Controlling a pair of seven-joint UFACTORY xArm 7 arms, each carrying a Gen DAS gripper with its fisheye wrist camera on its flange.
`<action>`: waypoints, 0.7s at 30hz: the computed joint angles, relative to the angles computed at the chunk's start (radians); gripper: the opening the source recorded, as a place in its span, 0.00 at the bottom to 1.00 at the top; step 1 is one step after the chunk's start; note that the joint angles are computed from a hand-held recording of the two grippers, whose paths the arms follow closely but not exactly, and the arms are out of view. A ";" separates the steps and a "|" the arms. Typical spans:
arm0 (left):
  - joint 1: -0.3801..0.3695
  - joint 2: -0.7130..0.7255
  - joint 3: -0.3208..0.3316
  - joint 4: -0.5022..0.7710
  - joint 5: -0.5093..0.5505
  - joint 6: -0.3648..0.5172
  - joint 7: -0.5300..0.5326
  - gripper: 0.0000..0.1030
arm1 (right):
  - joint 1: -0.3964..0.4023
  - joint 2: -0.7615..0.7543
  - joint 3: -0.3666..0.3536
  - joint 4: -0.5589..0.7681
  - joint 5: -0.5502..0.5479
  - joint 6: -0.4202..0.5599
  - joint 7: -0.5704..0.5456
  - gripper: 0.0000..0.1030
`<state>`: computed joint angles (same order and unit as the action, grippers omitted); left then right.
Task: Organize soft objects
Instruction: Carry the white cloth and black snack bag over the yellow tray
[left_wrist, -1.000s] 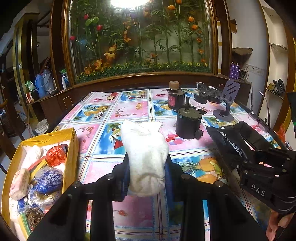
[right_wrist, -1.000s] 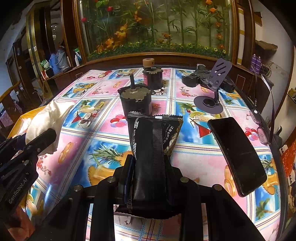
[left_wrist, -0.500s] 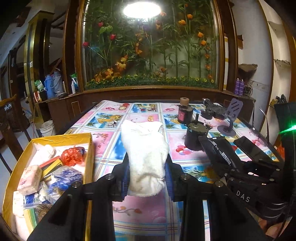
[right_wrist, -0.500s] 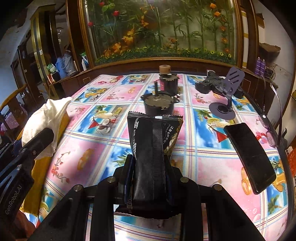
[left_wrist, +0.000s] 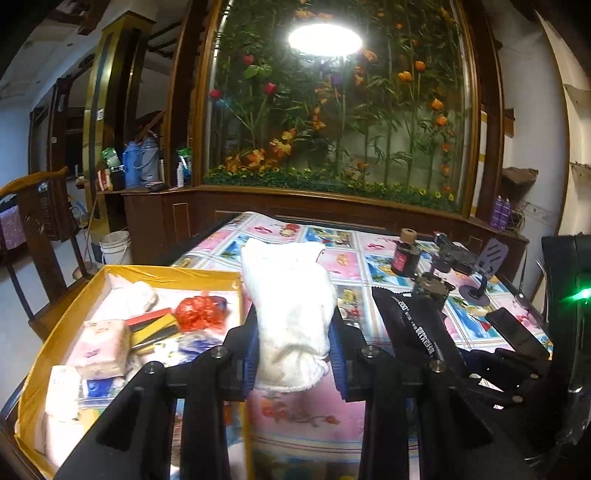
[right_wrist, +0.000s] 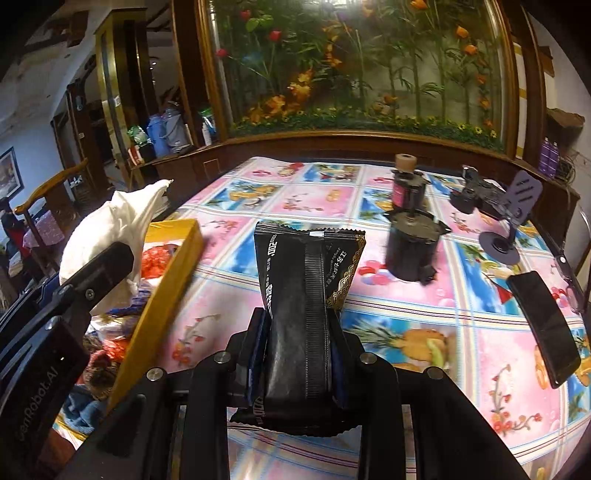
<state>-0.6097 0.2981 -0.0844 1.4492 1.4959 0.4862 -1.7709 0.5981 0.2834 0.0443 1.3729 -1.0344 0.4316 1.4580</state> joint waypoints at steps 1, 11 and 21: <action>0.001 -0.014 0.003 -0.016 0.006 0.004 -0.012 0.30 | 0.003 0.014 0.005 0.019 0.004 -0.005 -0.006 0.32; 0.100 -0.180 -0.039 -0.196 0.038 0.040 -0.095 0.31 | 0.095 0.130 -0.015 0.172 0.061 -0.036 -0.103 0.32; 0.200 -0.280 -0.077 -0.329 -0.016 0.098 -0.100 0.31 | 0.155 0.215 -0.043 0.279 0.187 -0.074 -0.219 0.32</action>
<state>-0.4097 0.0176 -0.1613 1.1202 1.4798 0.5842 -1.8709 0.7535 0.4989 0.0015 1.6516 -0.8470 0.3579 1.2394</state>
